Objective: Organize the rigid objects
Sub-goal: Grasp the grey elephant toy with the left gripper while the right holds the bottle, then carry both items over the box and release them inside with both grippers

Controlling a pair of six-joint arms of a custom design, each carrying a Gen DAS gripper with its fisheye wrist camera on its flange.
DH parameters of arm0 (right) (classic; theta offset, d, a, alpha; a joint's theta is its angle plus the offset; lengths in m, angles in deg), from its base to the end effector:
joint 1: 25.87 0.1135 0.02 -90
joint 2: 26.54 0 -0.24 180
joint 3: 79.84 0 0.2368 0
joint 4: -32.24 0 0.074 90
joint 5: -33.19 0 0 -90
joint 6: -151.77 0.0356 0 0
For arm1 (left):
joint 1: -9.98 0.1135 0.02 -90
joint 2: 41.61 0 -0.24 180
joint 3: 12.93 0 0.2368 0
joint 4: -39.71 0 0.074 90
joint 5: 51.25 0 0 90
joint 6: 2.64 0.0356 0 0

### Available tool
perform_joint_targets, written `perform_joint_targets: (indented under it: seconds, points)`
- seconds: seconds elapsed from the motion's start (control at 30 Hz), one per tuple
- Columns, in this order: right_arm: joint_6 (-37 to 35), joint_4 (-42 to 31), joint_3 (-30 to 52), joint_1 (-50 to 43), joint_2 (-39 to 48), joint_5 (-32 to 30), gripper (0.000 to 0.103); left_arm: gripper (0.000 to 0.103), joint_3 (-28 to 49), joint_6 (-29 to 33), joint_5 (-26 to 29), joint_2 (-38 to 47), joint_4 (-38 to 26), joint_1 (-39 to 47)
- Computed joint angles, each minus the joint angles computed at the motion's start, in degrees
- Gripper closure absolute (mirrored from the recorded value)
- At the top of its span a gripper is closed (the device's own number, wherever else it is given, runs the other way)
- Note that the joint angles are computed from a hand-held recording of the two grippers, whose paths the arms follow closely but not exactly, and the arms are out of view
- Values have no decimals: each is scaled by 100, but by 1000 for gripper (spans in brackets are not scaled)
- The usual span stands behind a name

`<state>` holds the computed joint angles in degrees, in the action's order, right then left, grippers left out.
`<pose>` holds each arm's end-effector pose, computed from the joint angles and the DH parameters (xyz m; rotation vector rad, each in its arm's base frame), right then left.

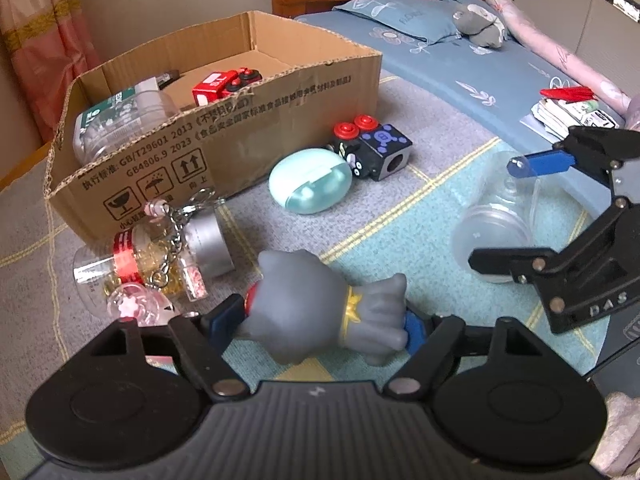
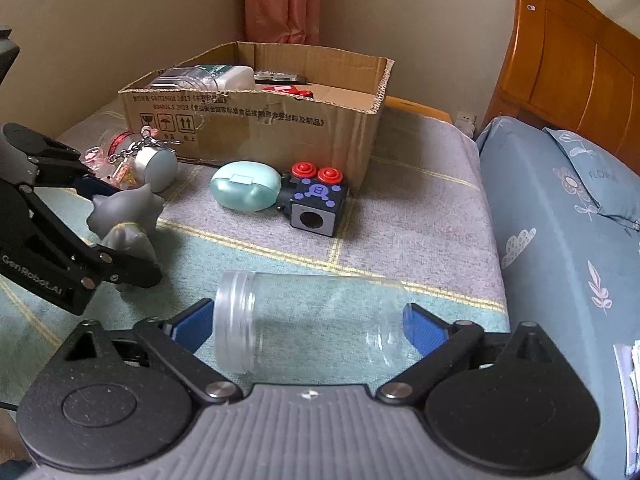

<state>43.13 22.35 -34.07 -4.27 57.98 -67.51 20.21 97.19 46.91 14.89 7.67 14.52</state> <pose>0.2335 0.0996 0.1224 -0.9104 2.2371 0.2495 0.1668 0.0082 0.1298 0.1725 2.5192 -0.0803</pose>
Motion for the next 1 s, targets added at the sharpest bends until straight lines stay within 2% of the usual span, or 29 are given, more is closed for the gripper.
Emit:
perform_joint_targets:
  seconds: [0.27, 0.53, 0.7, 0.9, 1.0]
  points:
    - [-229, -160, 88, 10, -22, 51, 7, 29, 165, -13, -138, -104, -410, -122]
    - [-766, -837, 463, -113, -302, -218, 7, 29, 812, 10, -245, -496, -1577, -96]
    - [-930, -1335, 948, -223, -424, -540, 7, 29, 1359, 152, -232, -626, -2075, 47]
    - [-816, -1541, 1595, -205, -345, -830, 7, 29, 2007, 381, -139, -419, -2162, 390]
    - [-758, -1537, 1896, -125, -228, -866, 7, 29, 2363, 502, 81, -149, -2131, 677]
